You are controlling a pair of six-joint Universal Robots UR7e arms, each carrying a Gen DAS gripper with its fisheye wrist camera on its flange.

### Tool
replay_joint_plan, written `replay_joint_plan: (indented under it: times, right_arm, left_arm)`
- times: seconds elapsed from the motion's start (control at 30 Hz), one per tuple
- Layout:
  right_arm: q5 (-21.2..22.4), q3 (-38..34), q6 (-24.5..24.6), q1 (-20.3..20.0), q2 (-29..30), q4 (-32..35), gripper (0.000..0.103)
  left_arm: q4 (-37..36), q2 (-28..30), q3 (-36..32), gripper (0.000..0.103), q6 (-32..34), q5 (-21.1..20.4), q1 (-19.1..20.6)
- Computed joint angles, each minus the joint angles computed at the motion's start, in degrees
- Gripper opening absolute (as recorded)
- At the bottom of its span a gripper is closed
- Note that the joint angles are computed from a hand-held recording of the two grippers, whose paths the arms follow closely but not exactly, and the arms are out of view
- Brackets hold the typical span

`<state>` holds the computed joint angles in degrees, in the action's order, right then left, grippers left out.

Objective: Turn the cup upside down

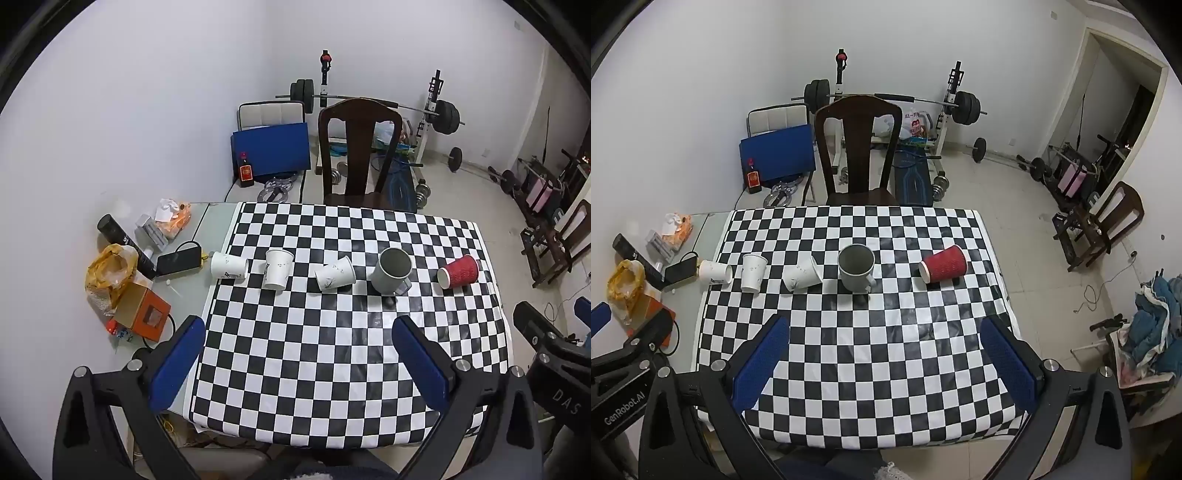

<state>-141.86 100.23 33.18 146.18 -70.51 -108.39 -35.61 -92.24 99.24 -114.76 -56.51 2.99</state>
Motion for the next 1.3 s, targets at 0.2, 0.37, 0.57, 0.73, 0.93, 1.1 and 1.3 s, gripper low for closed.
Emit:
replay_joint_plan:
  times: [0.2, 0.37, 0.57, 0.73, 0.93, 1.1, 1.3]
  right_arm:
    - [-0.15, -0.16, 0.06, -0.01, 0.11, 0.58, 0.103]
    - [-0.25, 0.33, -0.49, -0.49, -0.70, 0.71, 0.103]
    - [-0.24, 0.84, -0.61, -0.59, -1.42, 0.91, 0.103]
    - [-0.20, 0.60, -0.36, -0.49, -1.18, 1.08, 0.103]
    - [-0.31, 0.54, -0.15, -0.33, -1.03, 1.07, 0.103]
    - [-0.39, 0.55, -0.72, -0.63, -1.21, 0.74, 0.103]
    - [-0.47, 0.43, -0.56, -0.58, -1.14, 0.95, 0.103]
  left_arm:
    - [-1.00, -0.34, 0.47, 0.103, 0.59, -0.04, 0.11]
    - [-1.03, -0.61, 0.34, 0.103, 0.49, 0.12, 0.07]
    - [-1.31, -0.82, 0.49, 0.103, 0.66, 0.09, 0.10]
    - [-2.13, 0.21, 0.10, 0.103, 0.96, 0.89, 1.03]
    - [-1.92, 0.89, -1.00, 0.103, 0.85, 0.87, 0.76]
    - [-2.60, 2.27, -1.65, 0.103, 1.24, 1.74, 1.71]
    - [-2.56, 2.07, -1.65, 0.103, 1.19, 1.68, 1.48]
